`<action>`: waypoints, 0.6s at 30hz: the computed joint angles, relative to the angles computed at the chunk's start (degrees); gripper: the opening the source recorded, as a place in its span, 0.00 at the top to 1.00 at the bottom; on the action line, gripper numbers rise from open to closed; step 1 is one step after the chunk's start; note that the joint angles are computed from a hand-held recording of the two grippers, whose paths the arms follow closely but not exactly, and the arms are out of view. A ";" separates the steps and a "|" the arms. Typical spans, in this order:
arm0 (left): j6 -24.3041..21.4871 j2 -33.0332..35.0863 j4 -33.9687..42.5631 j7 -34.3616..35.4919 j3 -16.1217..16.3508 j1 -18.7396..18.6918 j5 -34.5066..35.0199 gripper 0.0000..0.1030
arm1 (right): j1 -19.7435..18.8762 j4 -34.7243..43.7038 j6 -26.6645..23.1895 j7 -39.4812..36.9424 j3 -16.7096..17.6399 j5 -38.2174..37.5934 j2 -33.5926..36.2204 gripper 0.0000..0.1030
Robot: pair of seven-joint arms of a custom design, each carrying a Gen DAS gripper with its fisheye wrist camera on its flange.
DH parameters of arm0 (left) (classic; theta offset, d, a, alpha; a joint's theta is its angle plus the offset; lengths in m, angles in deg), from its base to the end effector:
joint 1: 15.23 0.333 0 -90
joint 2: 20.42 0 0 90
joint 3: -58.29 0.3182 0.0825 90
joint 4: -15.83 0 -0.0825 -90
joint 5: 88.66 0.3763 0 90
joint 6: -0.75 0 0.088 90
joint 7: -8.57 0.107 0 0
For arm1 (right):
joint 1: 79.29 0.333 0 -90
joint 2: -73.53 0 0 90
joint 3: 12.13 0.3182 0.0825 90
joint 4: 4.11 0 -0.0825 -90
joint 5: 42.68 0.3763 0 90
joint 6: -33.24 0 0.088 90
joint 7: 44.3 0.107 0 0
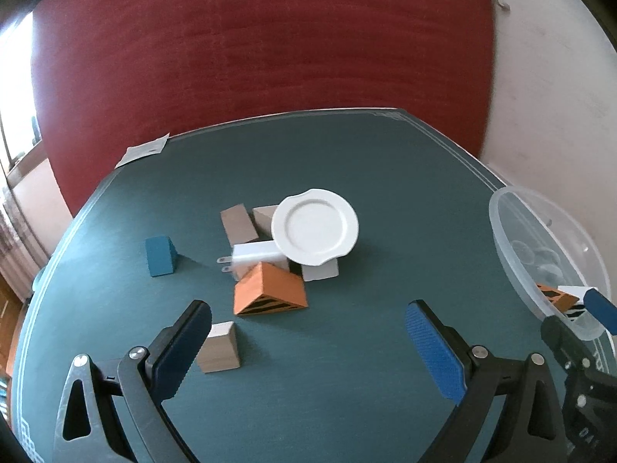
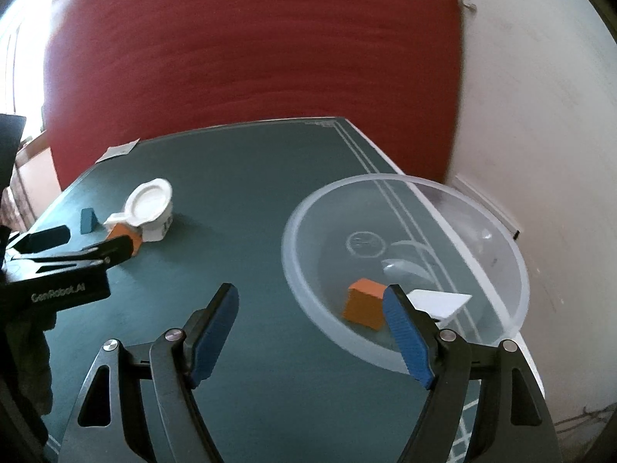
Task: Organize rigid objects
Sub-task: 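Withdraw both tools from the bowl back over the table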
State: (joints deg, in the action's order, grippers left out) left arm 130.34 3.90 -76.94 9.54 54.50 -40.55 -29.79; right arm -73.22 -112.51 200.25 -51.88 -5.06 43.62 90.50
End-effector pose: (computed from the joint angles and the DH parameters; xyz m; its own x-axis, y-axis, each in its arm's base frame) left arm 0.6199 -0.3121 0.4169 0.4595 -0.8865 -0.0547 -0.6077 -0.2689 -0.7472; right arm 0.6281 0.0777 0.3932 0.4989 -0.8667 -0.0045 -0.4922 -0.2790 -0.8246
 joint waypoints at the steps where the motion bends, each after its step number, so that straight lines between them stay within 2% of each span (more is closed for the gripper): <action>1: -0.05 -0.27 -0.34 -0.08 0.07 0.03 0.09 0.01 | 0.06 -0.25 -0.16 -0.07 0.09 -0.07 -0.17 0.24; 8: 0.33 -4.10 -5.41 -2.25 -0.24 1.78 0.34 0.01 | 0.96 -1.85 -1.47 -0.53 0.34 -0.81 -1.15 0.24; 18: 0.32 -9.71 -13.53 -7.14 -1.93 6.35 -0.87 0.01 | 1.74 -3.73 -3.54 1.37 0.80 -4.27 -1.99 0.24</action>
